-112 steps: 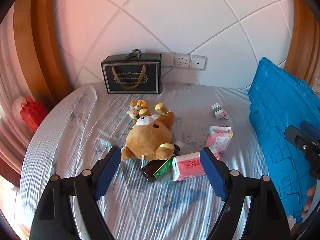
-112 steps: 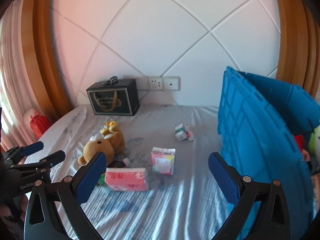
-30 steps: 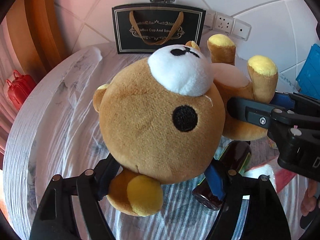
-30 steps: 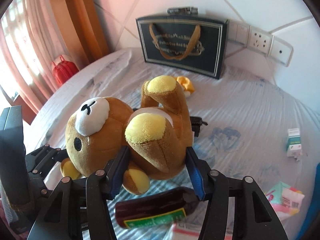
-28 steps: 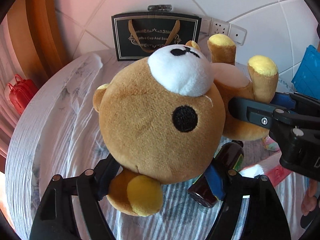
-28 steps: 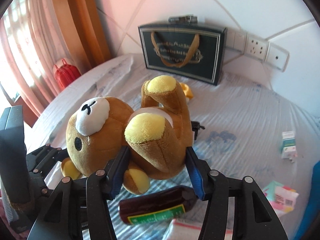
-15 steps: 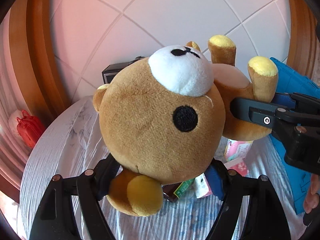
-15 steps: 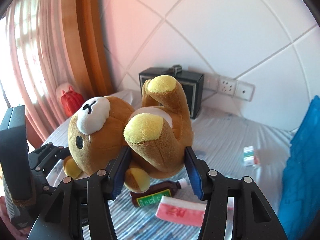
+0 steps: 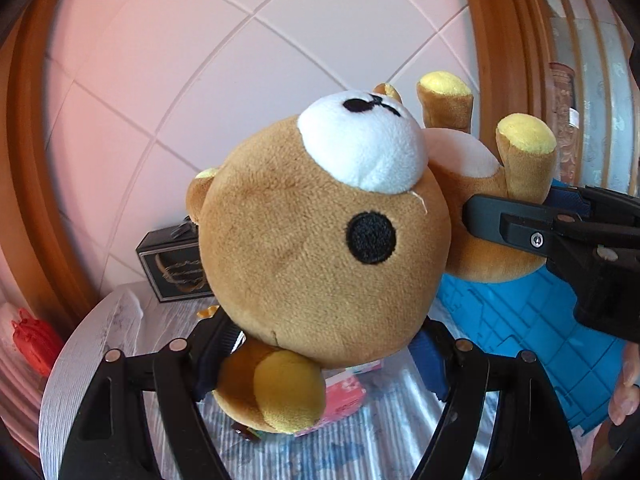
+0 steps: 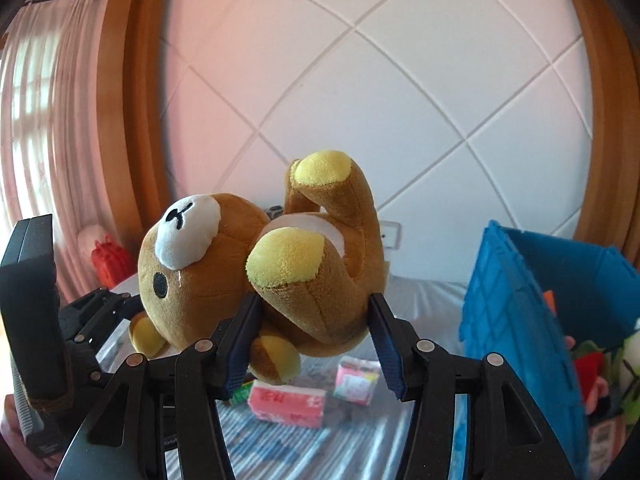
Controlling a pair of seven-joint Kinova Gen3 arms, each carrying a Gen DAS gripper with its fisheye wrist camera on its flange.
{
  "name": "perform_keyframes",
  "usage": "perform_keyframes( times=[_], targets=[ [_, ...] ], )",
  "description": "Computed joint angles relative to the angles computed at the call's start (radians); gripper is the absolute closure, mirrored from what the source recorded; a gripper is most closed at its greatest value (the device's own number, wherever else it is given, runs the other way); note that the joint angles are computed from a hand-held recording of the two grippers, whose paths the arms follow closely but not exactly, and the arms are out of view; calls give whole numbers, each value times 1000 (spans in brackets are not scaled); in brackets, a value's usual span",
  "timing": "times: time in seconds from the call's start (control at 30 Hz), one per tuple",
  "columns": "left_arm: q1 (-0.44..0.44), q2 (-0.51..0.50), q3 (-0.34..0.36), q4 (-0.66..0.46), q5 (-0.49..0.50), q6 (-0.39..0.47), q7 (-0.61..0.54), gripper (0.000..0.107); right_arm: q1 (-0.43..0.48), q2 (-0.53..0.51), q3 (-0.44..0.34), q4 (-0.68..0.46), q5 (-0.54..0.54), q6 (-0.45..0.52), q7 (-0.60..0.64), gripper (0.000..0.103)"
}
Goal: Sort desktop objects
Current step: 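Carry the teddy bear over the blue bin and open both tools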
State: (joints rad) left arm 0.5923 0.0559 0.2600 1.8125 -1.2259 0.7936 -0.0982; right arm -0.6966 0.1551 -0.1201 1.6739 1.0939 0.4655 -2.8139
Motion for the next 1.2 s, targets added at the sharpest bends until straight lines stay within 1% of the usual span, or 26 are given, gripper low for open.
perform_keyframes(
  times=[0.07, 0.13, 0.17, 0.2, 0.23, 0.27, 0.3, 0.33, 0.37, 0.43, 0.5, 0.57, 0.6, 0.67, 0.7, 0.73, 0.77, 0.8, 0.83, 0.87, 0.9, 0.93, 1.0, 1.03, 1.1, 1.2],
  targets=[
    [17, 25, 13, -46, -9, -6, -26, 30, 0, -53, -1, 43, 45, 50, -60, 50],
    [46, 57, 15, -103, -16, -15, -62, 30, 22, -98, -18, 79, 78, 85, -104, 50],
    [82, 74, -7, -134, -14, -23, -82, 30, 35, -127, -26, 101, 94, 108, -129, 50],
    [128, 92, -48, -164, -7, -40, -107, 30, 49, -154, -36, 121, 105, 129, -148, 50],
    [174, 112, -86, -202, 8, -56, -139, 30, 65, -180, -45, 140, 114, 148, -164, 50],
    [205, 130, -106, -240, 32, -63, -180, 30, 82, -208, -54, 160, 122, 166, -178, 50],
    [225, 150, -107, -278, 58, -66, -221, 30, 100, -236, -63, 179, 126, 188, -189, 50],
    [227, 170, -90, -317, 82, -69, -261, 30, 117, -261, -72, 194, 124, 209, -192, 50],
    [217, 191, -55, -357, 103, -64, -302, 30, 137, -292, -77, 213, 118, 227, -196, 50],
    [172, 239, 38, -438, 140, -53, -383, 30, 174, -339, -88, 245, 111, 250, -205, 50],
    [138, 296, 131, -522, 172, -14, -465, 29, 211, -390, -89, 272, 72, 273, -191, 50],
    [126, 360, 223, -615, 197, 47, -546, 29, 245, -437, -81, 300, 21, 289, -169, 50],
    [121, 393, 270, -661, 208, 85, -587, 28, 262, -448, -69, 309, -3, 285, -151, 50],
    [121, 460, 361, -754, 231, 160, -668, 26, 293, -473, -60, 331, -54, 309, -129, 50],
    [127, 494, 388, -800, 244, 198, -709, 26, 301, -481, -55, 332, -77, 328, -112, 50],
    [141, 524, 397, -846, 266, 233, -749, 26, 328, -476, -65, 334, -98, 362, -100, 50],
    [160, 548, 387, -893, 295, 267, -790, 26, 354, -473, -78, 336, -120, 401, -75, 50],
    [190, 568, 358, -939, 324, 293, -831, 26, 385, -462, -73, 329, -138, 424, -35, 50],
    [227, 586, 312, -985, 357, 325, -864, 26, 398, -461, -55, 328, -173, 431, -1, 50],
    [262, 600, 266, -1025, 392, 355, -886, 26, 392, -445, -17, 326, -200, 421, 17, 50],
    [287, 609, 223, -1051, 433, 368, -905, 26, 395, -434, 1, 329, -212, 410, 18, 50],
    [307, 611, 178, -1064, 473, 375, -919, 26, 399, -421, 1, 334, -207, 414, 14, 50],
    [318, 587, 115, -1042, 555, 344, -939, 25, 460, -364, -40, 318, -175, 460, 11, 50],
    [335, 584, 81, -1043, 584, 335, -947, 24, 485, -341, -50, 307, -180, 469, 8, 50],
    [357, 574, 37, -1013, 595, 303, -940, 24, 527, -305, -32, 280, -218, 453, 30, 50],
    [373, 534, -8, -944, 614, 246, -919, 24, 544, -299, -49, 267, -234, 477, 52, 48]
  ],
)
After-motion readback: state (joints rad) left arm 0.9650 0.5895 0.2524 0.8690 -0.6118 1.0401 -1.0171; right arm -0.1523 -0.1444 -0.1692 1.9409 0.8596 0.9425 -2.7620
